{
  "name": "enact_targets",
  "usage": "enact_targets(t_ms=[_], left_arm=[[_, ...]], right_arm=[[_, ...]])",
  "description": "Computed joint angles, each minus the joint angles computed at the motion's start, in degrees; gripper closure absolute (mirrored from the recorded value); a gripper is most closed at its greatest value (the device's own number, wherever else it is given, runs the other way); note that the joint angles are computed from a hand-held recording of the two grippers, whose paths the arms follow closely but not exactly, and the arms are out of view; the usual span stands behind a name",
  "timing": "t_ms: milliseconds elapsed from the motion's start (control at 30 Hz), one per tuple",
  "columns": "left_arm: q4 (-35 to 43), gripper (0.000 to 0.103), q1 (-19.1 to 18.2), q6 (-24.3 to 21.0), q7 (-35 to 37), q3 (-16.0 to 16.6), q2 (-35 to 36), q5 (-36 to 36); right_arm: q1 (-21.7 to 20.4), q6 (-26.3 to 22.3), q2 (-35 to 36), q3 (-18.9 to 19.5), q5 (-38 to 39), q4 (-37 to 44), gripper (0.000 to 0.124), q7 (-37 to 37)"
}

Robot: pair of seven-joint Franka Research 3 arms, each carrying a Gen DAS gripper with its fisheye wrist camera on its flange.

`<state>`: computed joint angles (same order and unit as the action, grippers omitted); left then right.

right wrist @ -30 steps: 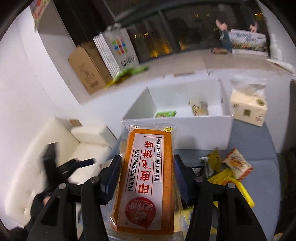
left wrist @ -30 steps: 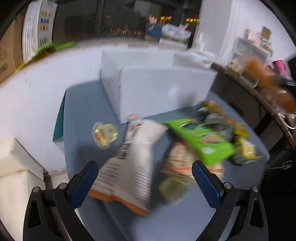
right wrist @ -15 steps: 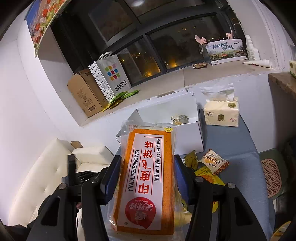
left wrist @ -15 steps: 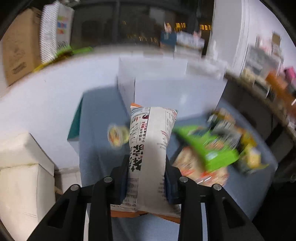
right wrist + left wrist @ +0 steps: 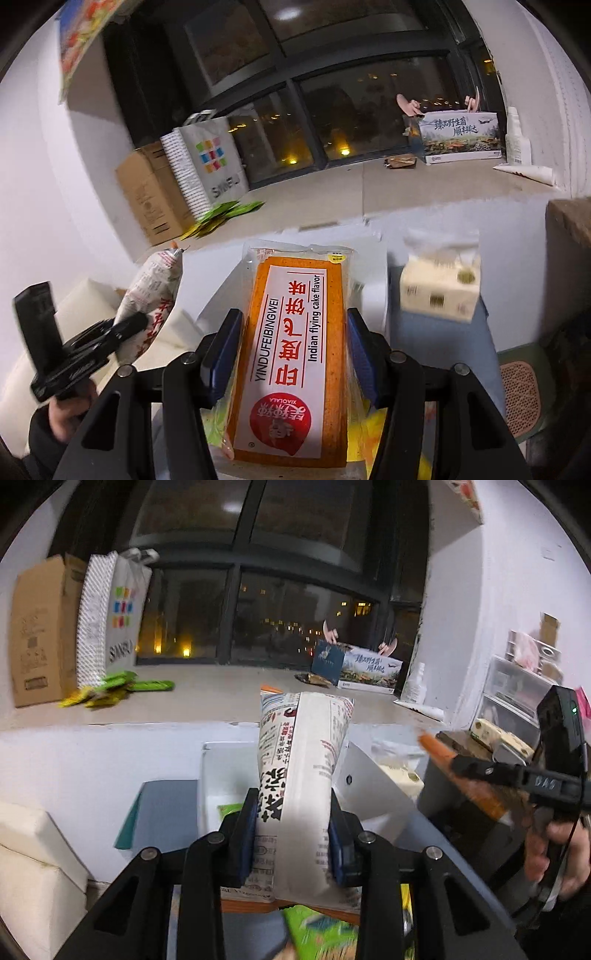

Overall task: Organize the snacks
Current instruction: 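Carry the orange cake pack in the right tool while the left carries a bread bag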

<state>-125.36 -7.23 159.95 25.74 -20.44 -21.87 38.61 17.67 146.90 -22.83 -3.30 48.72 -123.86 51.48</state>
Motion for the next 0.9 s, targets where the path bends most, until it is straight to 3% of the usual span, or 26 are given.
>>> enact_targets(t_ms=[100, 167, 367, 433, 467, 500, 567, 667, 900], left_arm=[[7.52, 0.067, 0.43, -4.24, 1.73, 0.28, 7.48, 0.01], [11.49, 0.067, -0.30, -5.93, 1.76, 1.62, 11.99, -0.88], [16.20, 0.065, -2.98, -10.55, 0.17, 4.75, 17.72, 0.48], [16.14, 0.049, -3.46, -10.08, 0.14, 5.82, 18.15, -0.27], [15.91, 0.019, -3.69, -9.74, 0.72, 6.14, 18.14, -0.66], [16.01, 0.000, -3.77, -9.88, 0.47, 6.22, 18.23, 0.54], [16.16, 0.000, -4.06, -10.14, 1.31, 6.35, 18.30, 2.01], [14.00, 0.000, -4.26, -7.99, 3.76, 7.01, 16.59, -1.12], [6.27, 0.000, -3.81, -8.46, -0.66, 3.12, 6.20, 4.55]], right_arm=[[-0.53, -2.30, 9.15, 0.92, -2.56, 9.30, 0.064, 2.69], [-1.55, -1.21, 13.63, 2.72, -6.49, 13.48, 0.064, 4.73], [-3.53, -2.72, 24.77, 5.29, -18.26, 24.53, 0.064, 14.04], [-3.76, -2.91, 27.05, 5.73, -20.51, 26.50, 0.064, 15.28], [-3.82, -2.77, 27.71, 5.85, -21.78, 26.99, 0.061, 15.97], [-3.88, -3.17, 28.45, 5.92, -22.98, 27.74, 0.056, 16.87], [-4.34, -5.62, 30.32, 6.17, -23.11, 29.97, 0.034, 17.59], [-4.17, -4.28, 30.23, 6.27, -25.57, 29.47, 0.021, 18.03], [-4.74, -2.93, 23.28, 6.66, -18.58, 23.62, 0.021, 12.20]])
